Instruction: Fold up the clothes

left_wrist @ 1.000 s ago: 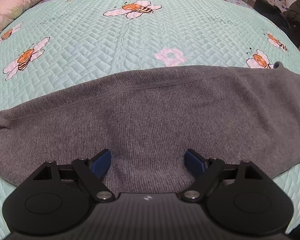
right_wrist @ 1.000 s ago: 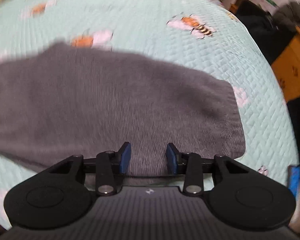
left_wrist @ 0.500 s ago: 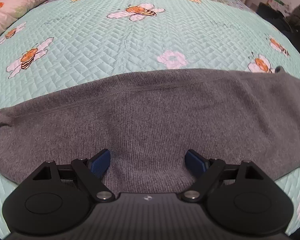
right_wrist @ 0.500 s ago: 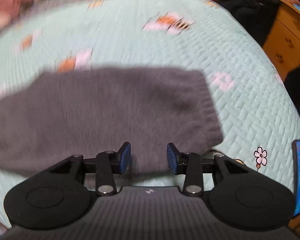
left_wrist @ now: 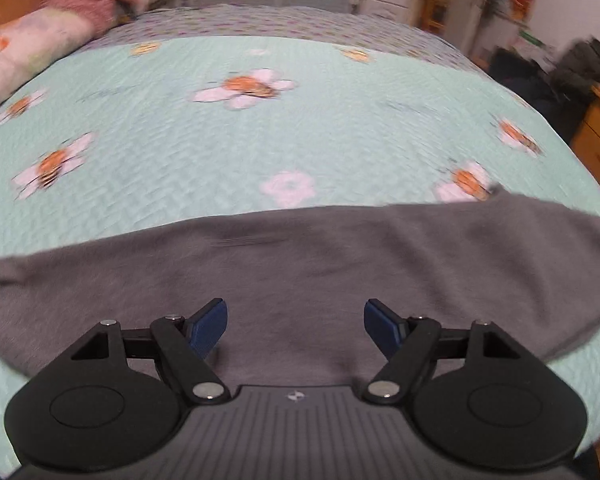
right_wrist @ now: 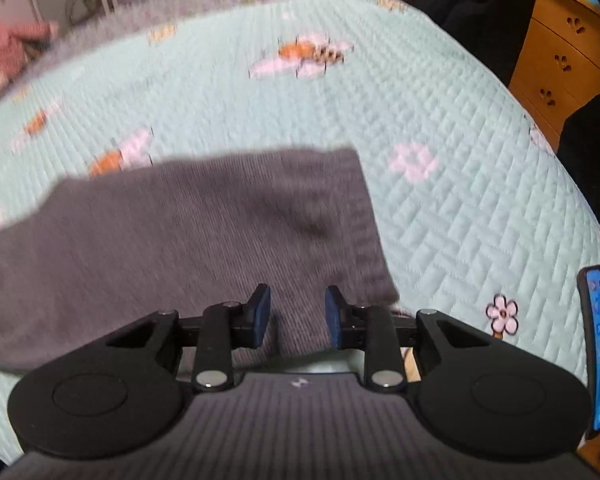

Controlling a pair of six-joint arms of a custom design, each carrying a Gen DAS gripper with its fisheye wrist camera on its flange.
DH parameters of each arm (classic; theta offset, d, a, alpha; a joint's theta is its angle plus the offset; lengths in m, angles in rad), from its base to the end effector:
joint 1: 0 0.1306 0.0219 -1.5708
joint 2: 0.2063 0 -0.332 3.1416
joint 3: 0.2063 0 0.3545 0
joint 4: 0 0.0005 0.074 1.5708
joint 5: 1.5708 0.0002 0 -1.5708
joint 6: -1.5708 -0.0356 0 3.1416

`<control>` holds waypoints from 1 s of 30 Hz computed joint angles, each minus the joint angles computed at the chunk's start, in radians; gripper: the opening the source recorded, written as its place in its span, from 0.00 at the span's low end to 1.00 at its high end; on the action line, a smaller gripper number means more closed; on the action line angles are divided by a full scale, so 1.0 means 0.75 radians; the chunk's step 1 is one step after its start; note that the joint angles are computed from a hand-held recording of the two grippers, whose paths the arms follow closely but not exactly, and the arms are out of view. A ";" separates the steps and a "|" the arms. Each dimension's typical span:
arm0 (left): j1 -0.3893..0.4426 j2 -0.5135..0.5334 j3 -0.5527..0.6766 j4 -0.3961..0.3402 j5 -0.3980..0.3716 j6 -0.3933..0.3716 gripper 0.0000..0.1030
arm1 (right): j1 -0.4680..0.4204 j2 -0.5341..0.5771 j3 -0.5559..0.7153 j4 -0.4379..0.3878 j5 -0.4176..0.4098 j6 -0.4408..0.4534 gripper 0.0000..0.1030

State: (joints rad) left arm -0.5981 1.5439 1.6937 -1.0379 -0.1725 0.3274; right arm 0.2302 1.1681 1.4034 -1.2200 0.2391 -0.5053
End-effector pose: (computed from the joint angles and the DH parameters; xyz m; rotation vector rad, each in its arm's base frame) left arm 0.4166 -0.2771 0.4254 0.2560 2.4376 -0.1990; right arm 0.3542 0.0738 0.4483 0.4347 2.4761 -0.0091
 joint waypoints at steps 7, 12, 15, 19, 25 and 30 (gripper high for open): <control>-0.071 0.181 0.135 -0.191 -0.056 -0.068 0.78 | -0.092 0.081 -0.038 0.028 -0.013 0.069 0.00; -0.070 0.200 0.161 -0.220 -0.055 -0.069 0.79 | -0.024 0.068 -0.013 0.013 0.095 -0.012 0.06; -0.069 0.220 0.191 -0.241 -0.059 -0.066 0.80 | 0.074 0.057 0.003 0.047 0.178 -0.010 0.18; -0.072 0.222 0.197 -0.255 -0.059 -0.058 0.80 | 0.177 0.061 0.037 0.090 0.195 0.018 0.19; -0.071 0.231 0.214 -0.277 -0.053 -0.055 0.81 | 0.133 0.136 0.016 0.056 0.095 0.015 0.27; -0.065 0.250 0.246 -0.307 -0.042 -0.054 0.81 | 0.102 0.132 -0.004 0.034 0.145 -0.035 0.28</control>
State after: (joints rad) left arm -0.6472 1.7317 1.8779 -1.2683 -0.2038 0.2872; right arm 0.3067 1.2669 1.4003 -1.1947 0.3478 -0.5314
